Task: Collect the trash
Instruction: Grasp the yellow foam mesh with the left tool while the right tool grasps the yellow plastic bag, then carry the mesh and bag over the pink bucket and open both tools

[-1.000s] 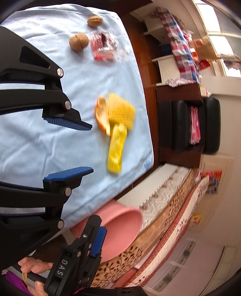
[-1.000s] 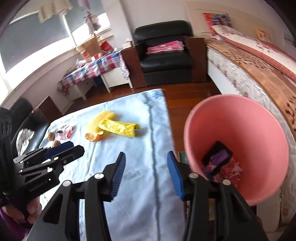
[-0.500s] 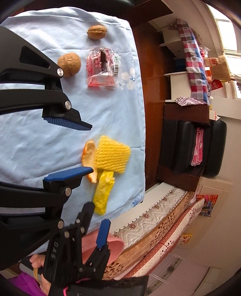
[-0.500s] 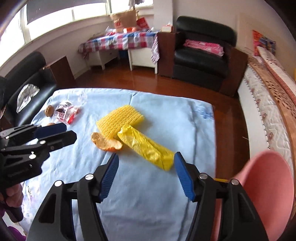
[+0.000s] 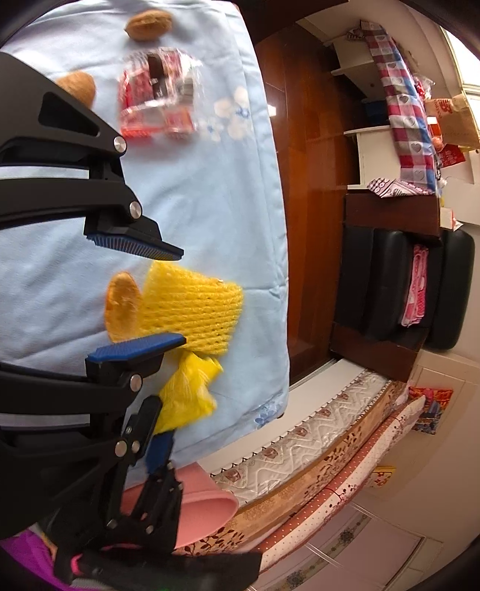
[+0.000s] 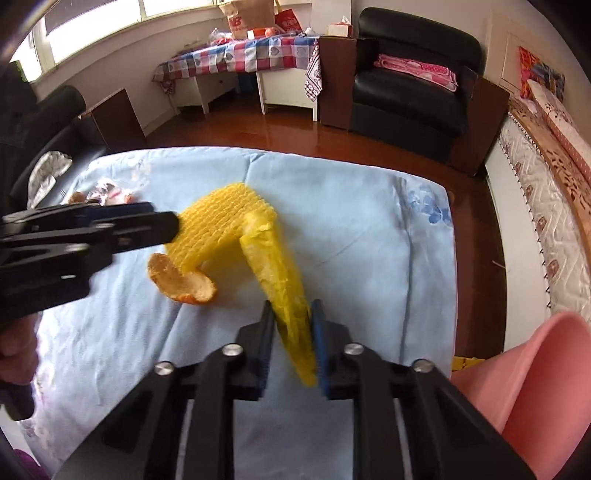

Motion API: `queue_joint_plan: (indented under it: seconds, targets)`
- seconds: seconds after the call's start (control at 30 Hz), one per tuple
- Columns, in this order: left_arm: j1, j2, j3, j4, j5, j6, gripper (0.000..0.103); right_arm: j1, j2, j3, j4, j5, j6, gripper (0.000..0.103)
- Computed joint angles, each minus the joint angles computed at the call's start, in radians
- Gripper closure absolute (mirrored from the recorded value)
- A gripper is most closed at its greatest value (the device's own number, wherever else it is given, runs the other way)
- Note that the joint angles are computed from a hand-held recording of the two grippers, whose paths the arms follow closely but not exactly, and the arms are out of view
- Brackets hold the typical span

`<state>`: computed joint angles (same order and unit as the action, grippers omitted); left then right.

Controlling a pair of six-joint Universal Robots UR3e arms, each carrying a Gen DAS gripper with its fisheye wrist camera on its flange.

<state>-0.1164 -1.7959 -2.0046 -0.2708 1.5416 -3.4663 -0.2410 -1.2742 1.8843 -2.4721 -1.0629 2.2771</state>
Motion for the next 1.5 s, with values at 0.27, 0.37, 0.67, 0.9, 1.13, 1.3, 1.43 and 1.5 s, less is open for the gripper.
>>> queue_joint_plan:
  seconds: [0.27,0.37,0.67,0.9,1.13,1.3,1.43,1.5]
  targets:
    - [-0.045,-0.13,0.113,-0.02,0.091,-0.017,0.062,-0.156,-0.151,0.08,0.206,0.14,-0.051,0.092]
    - [-0.059,-0.151,0.132,-0.025,0.109,-0.027,0.063,-0.213,-0.209,0.105,0.29,0.17,-0.094,0.092]
    - [-0.126,-0.113,0.092,0.038,0.174,-0.059,0.094,-0.326,-0.332,0.162,0.433,0.206,-0.176,0.092]
    - [-0.183,0.02,0.003,0.066,0.193,-0.099,0.095,-0.421,-0.435,0.204,0.56,0.24,-0.259,0.092]
    - [-0.308,0.06,0.04,0.027,0.217,-0.155,0.095,-0.54,-0.521,0.203,0.716,0.272,-0.346,0.092]
    - [-0.396,0.02,0.123,0.002,0.233,-0.183,0.095,-0.62,-0.549,0.186,0.792,0.284,-0.393,0.091]
    - [-0.455,-0.036,0.208,-0.025,0.248,-0.205,0.095,-0.685,-0.544,0.17,0.821,0.288,-0.414,0.091]
    - [-0.474,-0.062,0.248,-0.038,0.251,-0.205,0.095,-0.709,-0.529,0.154,0.829,0.291,-0.419,0.091]
